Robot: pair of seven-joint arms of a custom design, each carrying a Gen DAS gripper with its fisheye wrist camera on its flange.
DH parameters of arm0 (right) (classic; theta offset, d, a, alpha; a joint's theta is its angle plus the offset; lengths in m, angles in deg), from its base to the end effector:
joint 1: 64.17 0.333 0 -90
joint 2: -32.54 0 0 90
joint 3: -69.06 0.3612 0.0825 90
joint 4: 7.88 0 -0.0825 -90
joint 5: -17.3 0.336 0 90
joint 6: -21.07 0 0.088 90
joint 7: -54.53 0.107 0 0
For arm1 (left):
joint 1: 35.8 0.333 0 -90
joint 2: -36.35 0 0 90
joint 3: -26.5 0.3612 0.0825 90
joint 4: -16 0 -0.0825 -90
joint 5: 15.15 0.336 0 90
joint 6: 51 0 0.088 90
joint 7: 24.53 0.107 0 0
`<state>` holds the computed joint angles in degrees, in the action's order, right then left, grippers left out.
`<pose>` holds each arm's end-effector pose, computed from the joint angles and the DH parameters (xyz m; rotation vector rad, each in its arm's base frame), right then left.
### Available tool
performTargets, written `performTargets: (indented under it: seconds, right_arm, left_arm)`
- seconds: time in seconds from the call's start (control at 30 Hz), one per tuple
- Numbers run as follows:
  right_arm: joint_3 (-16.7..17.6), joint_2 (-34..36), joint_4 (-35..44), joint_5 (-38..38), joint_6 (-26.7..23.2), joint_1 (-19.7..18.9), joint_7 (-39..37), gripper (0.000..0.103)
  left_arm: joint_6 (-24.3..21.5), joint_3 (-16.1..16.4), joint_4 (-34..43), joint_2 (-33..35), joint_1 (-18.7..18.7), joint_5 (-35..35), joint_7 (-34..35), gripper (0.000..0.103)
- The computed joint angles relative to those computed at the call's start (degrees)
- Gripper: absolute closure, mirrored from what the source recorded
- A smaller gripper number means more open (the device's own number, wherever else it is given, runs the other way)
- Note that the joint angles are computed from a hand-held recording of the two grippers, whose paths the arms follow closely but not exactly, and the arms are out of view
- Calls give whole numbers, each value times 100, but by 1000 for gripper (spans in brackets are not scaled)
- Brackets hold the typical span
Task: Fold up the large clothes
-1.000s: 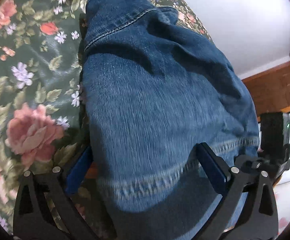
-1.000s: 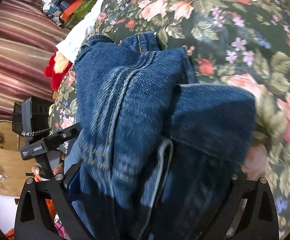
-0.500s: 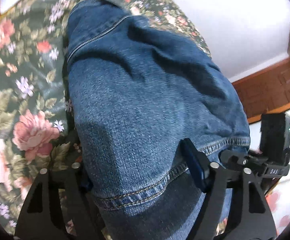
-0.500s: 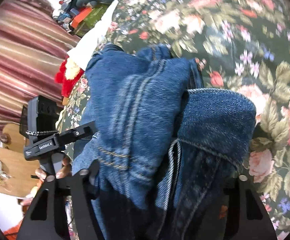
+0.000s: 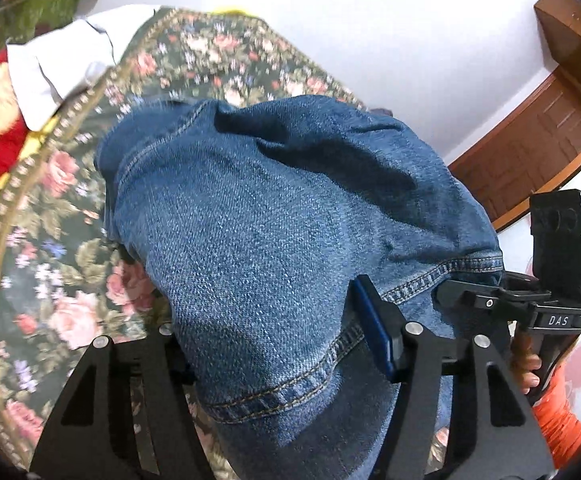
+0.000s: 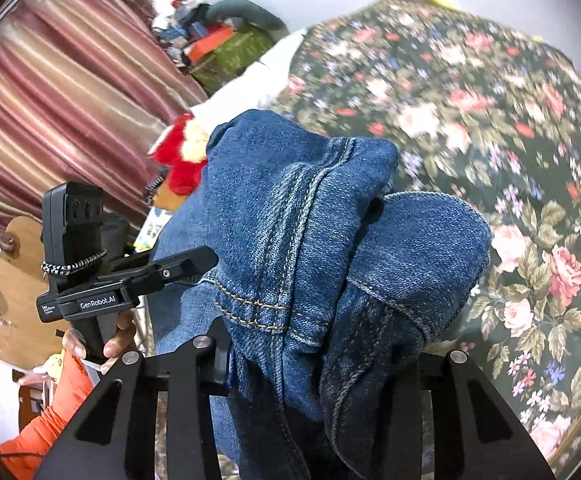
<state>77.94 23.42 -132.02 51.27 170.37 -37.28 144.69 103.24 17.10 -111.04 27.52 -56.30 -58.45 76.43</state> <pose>0.4058 0.2845 0.5925 -1.8863 1.5345 0.1391 0.4348 -0.2299 0.5733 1.8774 -2.1493 1.1645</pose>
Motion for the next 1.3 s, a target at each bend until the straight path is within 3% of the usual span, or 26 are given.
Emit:
performTargets:
  seconds: [0.3, 0.6, 0.87, 1.03, 1.1, 1.17, 1.3]
  right_arm:
    - [332, -239, 275, -343, 54, 285, 536, 65]
    - [509, 245, 432, -133, 227, 749, 779, 65]
    - [592, 1280, 580, 454, 101, 1000, 495, 65]
    - [599, 1803, 755, 216, 95, 1041, 435, 60]
    - [567, 1907, 844, 42, -18, 1016, 448, 51]
    - [552, 1919, 836, -21, -132, 977, 447, 39]
    - [533, 1797, 849, 101, -526, 826, 316, 37]
  left_arm:
    - [-156, 389, -691, -1162, -3, 660, -261, 40]
    - [-202, 896, -1688, -1751, -84, 1026, -504, 41]
    - [278, 877, -2680, -1597, 76, 1453, -835, 42]
    - [944, 1151, -3172, -1571, -229, 1260, -729, 38]
    - [1120, 1097, -3318, -1649, -242, 1395, -846, 33]
    - [1129, 783, -3431, -1788, 39, 1935, -1176, 31]
    - [818, 333, -3398, -2065, 483, 2866, -1747, 31]
